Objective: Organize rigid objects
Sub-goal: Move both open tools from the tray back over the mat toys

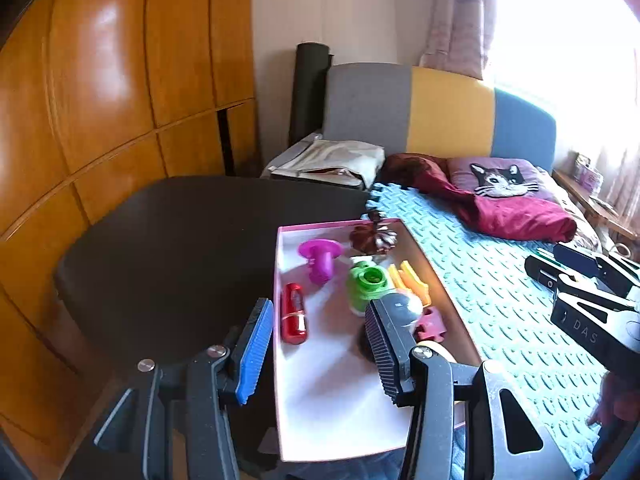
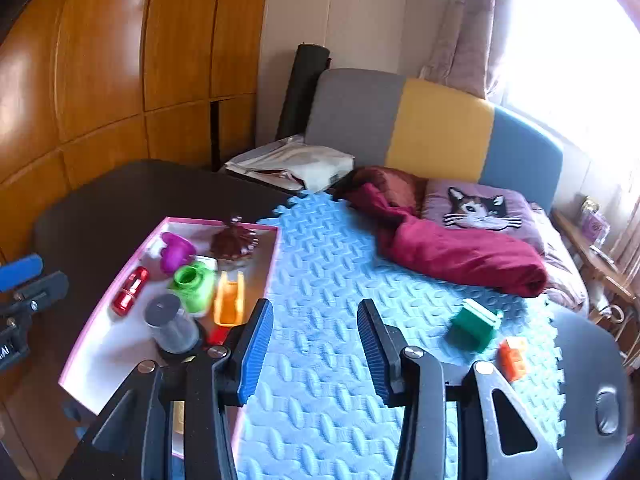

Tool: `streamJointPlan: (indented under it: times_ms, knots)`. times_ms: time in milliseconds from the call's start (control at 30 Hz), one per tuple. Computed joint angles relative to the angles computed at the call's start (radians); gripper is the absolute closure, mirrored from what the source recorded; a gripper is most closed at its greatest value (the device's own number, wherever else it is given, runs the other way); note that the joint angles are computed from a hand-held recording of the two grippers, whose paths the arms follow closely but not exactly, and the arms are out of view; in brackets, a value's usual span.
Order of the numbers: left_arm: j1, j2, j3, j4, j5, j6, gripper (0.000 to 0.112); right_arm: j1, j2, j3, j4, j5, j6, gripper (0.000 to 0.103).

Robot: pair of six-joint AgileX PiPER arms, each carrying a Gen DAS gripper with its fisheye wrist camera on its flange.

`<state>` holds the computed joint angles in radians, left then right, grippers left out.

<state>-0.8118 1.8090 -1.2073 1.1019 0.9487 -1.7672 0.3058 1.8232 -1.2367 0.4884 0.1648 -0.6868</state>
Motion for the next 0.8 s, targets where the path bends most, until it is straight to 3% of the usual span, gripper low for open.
streamJointPlan:
  times_ms: [300, 467, 600, 733, 800]
  knots:
    - [-0.015, 0.108, -0.175, -0.042, -0.007, 0.134, 0.063, -0.090, -0.004, 0.007, 0.134, 0.009, -0.172, 0.059]
    - [-0.016, 0.176, -0.277, -0.077, -0.013, 0.213, 0.063, -0.159, 0.043, -0.041, 0.113, 0.045, -0.169, 0.059]
    - [-0.016, 0.243, -0.380, -0.116, -0.016, 0.301, 0.060, -0.235, 0.116, -0.117, -0.029, 0.065, -0.053, 0.059]
    - [-0.008, 0.312, -0.492, -0.172, -0.025, 0.396, 0.057, -0.322, 0.213, -0.212, -0.252, 0.082, 0.182, 0.059]
    - [-0.004, 0.366, -0.583, -0.211, -0.023, 0.466, 0.055, -0.373, 0.256, -0.257, -0.234, 0.112, 0.209, 0.059]
